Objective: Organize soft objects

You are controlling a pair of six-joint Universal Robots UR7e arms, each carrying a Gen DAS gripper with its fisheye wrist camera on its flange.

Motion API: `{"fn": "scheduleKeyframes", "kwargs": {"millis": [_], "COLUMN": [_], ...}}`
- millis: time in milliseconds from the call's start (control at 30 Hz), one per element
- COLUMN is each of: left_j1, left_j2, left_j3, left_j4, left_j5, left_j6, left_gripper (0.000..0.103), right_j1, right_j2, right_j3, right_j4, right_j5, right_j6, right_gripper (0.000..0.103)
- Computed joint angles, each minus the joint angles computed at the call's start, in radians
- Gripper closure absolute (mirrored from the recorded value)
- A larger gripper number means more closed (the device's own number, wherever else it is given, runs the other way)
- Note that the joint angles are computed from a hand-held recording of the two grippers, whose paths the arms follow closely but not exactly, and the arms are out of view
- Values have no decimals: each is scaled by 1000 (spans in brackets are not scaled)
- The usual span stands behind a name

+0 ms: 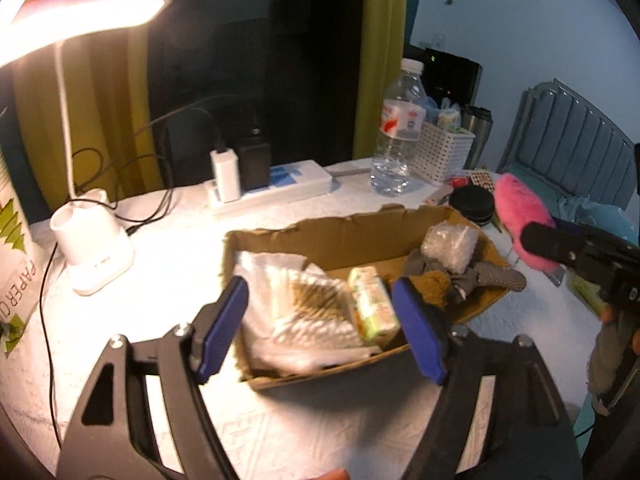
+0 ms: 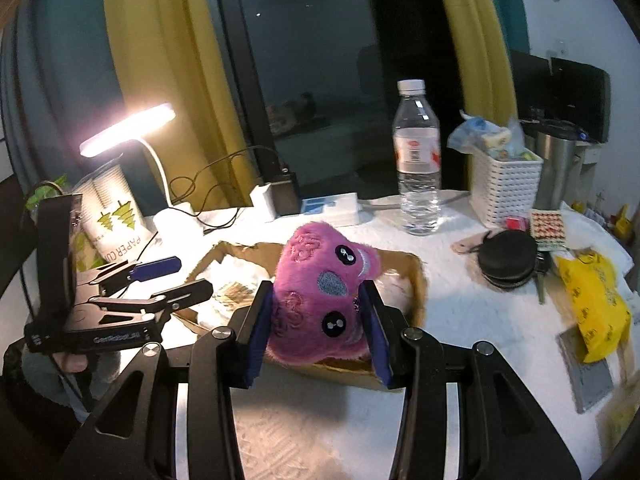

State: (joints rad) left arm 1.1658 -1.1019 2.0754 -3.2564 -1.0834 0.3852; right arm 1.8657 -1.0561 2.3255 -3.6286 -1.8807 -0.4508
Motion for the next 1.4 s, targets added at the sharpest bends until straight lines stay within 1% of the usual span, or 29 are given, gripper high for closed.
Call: {"fn": "scheduleKeyframes", "kwargs": {"millis": [200,333,467,567,700,1100,1400], "left_j1": [25,27,22,15,-3,-71,-129], "left_j2": [-16,-9,-6,-11,-23,-97,-160], "left_j3": [-3,-10,-9,-1,19,115,195], "left_j4": [4,9,5,-5,-21,-69,-111], "left_j5": [-2,-3,4,10,15,41,61], "left_j6": [-14,-13,-11,-8,-6,-17,-13], "left_gripper": [27,27,27,27,27,27,27], "right_j1": [12,3,-7,-18,-8,26,74], "right_j2": [59,89,124,111,92,17,-29], "right_j3": [-66,-101,-128,-114,-92,11,73], "right_j4": [39,46,26,17,5,-48,-90], "right_j5": [-3,-7,-44,-25,-28,-54,-88], "right_j6": [-15,-9,-10,4,0,11,20], "right_gripper": [58,58,52,51,51,51,51]}}
